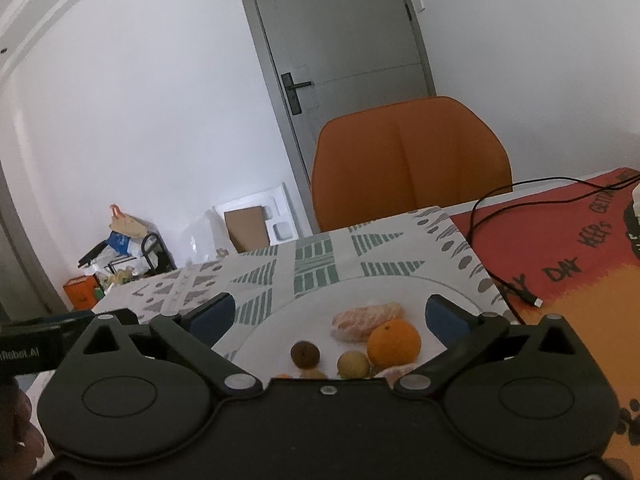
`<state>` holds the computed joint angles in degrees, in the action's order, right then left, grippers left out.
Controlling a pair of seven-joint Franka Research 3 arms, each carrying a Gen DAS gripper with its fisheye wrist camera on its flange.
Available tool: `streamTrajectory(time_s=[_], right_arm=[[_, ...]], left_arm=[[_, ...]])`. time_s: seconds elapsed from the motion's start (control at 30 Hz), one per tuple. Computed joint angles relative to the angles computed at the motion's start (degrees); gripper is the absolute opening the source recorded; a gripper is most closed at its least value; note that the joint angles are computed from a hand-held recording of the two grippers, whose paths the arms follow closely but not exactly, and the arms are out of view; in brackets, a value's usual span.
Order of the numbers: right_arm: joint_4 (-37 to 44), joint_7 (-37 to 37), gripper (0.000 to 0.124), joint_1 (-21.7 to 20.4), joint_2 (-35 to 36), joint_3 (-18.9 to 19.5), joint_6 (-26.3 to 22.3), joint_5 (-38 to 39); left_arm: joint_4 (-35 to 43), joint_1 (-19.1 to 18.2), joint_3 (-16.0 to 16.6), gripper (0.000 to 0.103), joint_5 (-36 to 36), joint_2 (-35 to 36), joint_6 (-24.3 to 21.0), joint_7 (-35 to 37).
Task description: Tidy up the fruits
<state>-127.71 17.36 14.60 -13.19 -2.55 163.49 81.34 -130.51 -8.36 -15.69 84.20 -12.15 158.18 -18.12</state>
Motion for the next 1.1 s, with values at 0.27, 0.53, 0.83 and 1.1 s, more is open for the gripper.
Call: streamTrajectory(time_s=[0.27, 0.53, 0.83, 1.1], right_arm=[[-3.26, 1.73, 0.103, 1.13, -3.22, 0.51, 1.44, -2.70], [-6.72, 4.06, 0.103, 3.12, -6.98, -0.14, 1.41, -6.04], [-11.40, 6.90, 0.103, 6.12, -12.34, -0.95, 1.25, -10.96], [-14.96, 8.71, 0.103, 8.78, -17.53, -2.07, 1.10, -14.10]], left_arm=[[-3.67, 0.05, -0.63, 0.090, -2.39, -3.86, -1.59, 0.30], [-7.89, 0.65, -1.78, 0.091, -6.30, -8.44, -2.40, 1.89], [-13.25, 1.37, -3.77, 0.095, -11.97, -15.12, -3.91, 4.60], [-17.33, 1.51, -6.16, 0.097, -17.20, -21.37, -6.34, 7.49]])
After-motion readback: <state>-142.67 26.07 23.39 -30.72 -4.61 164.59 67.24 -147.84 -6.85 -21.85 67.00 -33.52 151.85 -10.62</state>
